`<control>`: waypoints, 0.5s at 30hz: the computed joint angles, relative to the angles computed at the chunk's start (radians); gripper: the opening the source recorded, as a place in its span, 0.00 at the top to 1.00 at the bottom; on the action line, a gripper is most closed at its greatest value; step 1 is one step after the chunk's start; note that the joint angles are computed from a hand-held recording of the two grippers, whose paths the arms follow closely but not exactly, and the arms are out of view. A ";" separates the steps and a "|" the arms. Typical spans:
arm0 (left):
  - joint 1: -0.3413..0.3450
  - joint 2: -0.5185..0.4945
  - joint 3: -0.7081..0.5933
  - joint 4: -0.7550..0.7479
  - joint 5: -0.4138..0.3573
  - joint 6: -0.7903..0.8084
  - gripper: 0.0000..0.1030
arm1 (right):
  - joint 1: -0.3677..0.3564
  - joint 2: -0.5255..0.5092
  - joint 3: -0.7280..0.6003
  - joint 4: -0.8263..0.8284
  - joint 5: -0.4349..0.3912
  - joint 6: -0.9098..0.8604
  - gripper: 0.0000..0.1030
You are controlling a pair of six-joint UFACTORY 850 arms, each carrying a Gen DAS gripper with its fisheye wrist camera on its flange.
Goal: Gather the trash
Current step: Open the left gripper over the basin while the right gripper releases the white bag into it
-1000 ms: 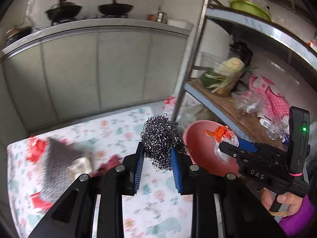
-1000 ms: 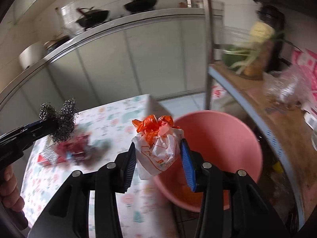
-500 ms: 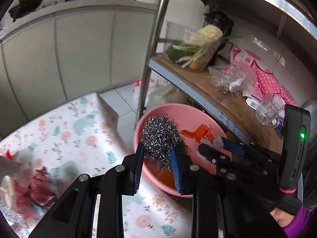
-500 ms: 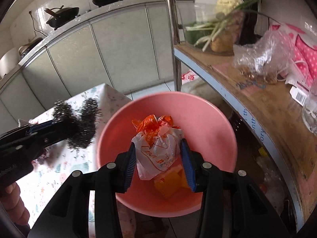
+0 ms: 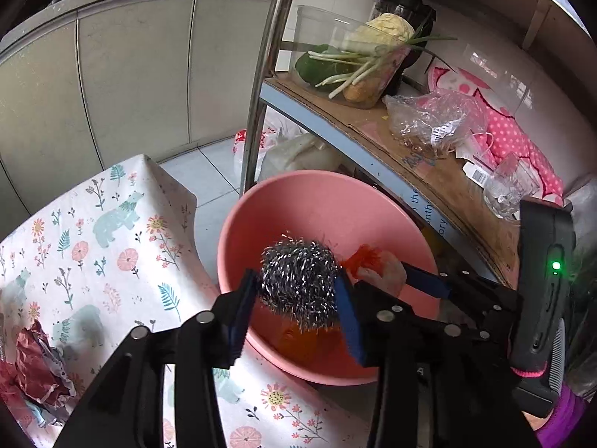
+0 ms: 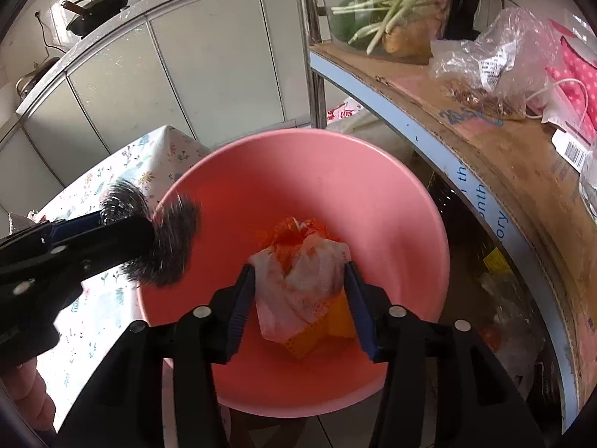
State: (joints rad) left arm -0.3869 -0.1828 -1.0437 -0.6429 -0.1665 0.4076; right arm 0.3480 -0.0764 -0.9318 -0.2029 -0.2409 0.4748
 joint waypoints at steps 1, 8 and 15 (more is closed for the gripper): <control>0.003 0.001 0.000 -0.034 -0.007 0.032 0.58 | 0.000 0.001 0.001 -0.009 -0.002 0.007 0.48; 0.012 0.033 0.019 -0.206 -0.004 0.204 0.56 | 0.006 0.020 0.009 -0.064 -0.005 0.062 0.47; 0.018 0.104 0.058 -0.314 0.016 0.307 0.55 | 0.028 0.061 0.021 -0.096 0.008 0.091 0.47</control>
